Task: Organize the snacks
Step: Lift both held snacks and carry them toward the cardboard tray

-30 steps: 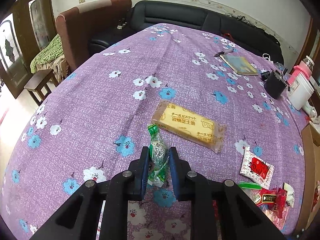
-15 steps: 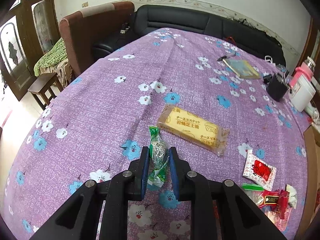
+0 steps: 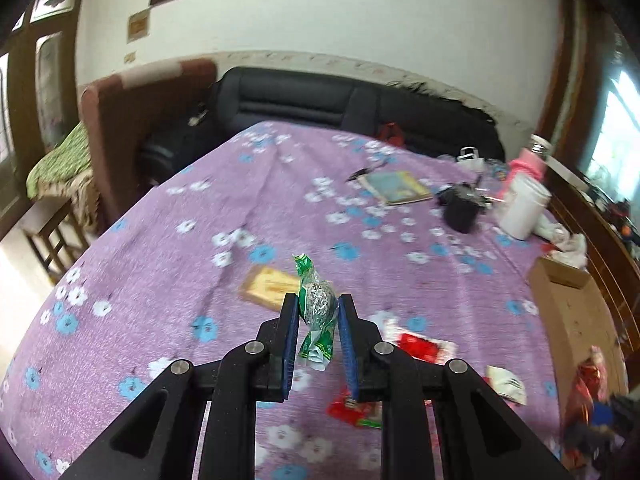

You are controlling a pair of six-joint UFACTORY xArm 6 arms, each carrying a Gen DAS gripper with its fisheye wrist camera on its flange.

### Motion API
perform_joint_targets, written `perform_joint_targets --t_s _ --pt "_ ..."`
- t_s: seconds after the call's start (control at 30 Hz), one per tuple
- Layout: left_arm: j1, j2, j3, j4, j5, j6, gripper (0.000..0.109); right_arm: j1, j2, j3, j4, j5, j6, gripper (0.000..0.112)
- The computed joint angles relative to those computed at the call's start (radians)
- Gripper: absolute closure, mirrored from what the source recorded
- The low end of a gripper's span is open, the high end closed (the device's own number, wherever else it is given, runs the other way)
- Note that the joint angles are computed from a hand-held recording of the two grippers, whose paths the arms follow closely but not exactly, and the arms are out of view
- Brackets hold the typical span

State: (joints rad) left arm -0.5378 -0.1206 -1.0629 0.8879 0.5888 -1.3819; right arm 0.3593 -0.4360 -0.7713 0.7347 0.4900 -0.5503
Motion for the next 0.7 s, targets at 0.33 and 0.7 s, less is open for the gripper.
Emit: perform_joint_targets --t_s 0.33,0.7 --pt "-0.074 0.071 -0.065 -0.048 -0.022 0.096 0.089 -0.021 0.023 0.002 0.004 -0.035 0.059 0.077" --pt "-0.190 0.139 -0.137 0.043 0.069 0.148 0.088 -0.026 0.022 0.012 -0.045 -0.043 0.125 0.077"
